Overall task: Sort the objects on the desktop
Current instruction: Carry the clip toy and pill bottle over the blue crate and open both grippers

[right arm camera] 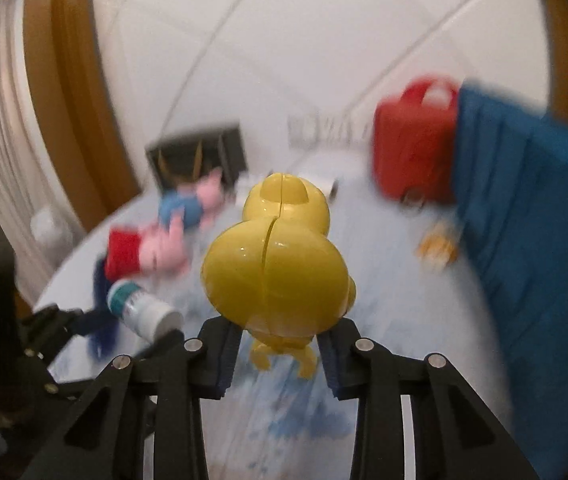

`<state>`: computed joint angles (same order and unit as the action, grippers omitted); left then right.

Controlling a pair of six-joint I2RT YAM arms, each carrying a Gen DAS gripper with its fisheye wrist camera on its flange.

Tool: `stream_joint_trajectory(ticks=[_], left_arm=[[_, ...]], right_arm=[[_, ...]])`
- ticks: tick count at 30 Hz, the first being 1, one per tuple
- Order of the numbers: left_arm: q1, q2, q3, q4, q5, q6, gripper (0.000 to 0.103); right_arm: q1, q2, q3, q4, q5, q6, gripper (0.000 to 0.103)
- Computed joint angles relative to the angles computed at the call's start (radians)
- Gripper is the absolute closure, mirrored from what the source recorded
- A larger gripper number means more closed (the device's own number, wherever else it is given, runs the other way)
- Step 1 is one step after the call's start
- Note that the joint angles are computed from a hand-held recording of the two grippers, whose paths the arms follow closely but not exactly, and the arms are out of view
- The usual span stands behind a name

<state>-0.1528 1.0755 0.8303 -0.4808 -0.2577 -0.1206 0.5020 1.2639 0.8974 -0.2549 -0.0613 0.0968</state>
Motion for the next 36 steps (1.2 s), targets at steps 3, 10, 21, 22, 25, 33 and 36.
stream_joint_trajectory(ticks=[3,10,21,22,25,33,36], left_arm=[[-0.125,0.032,0.126,-0.013,-0.069,-0.036,0.045],[-0.461,0.255,0.539,-0.031,-0.211,-0.079,0.044],[-0.737,0.738,1.166,-0.13,-0.253,-0.059,0.045],[-0.746,0.773,1.206,-0.149,-0.251,-0.06,0.045],[-0.763,0.865,1.322,-0.21,-0.236,-0.061,0.045],[-0.786,1.141,1.743,-0.466,-0.185,-0.077,0.026],[-0.784,1.133,1.72,-0.457,-0.186,-0.079,0.012]], right_arm=[[-0.09,-0.1,0.095,-0.088,-0.024,-0.024,0.069],[-0.561,-0.228,0.382,-0.288,-0.301,-0.112,0.07],[-1.215,0.02,0.753,-0.458,-0.652,-0.282,0.07],[-1.239,0.039,0.757,-0.453,-0.653,-0.293,0.07],[-1.308,0.107,0.8,-0.482,-0.672,-0.334,0.07],[-1.32,0.297,0.92,-0.608,-0.544,-0.425,0.057],[-1.332,0.339,0.946,-0.628,-0.533,-0.419,0.0]])
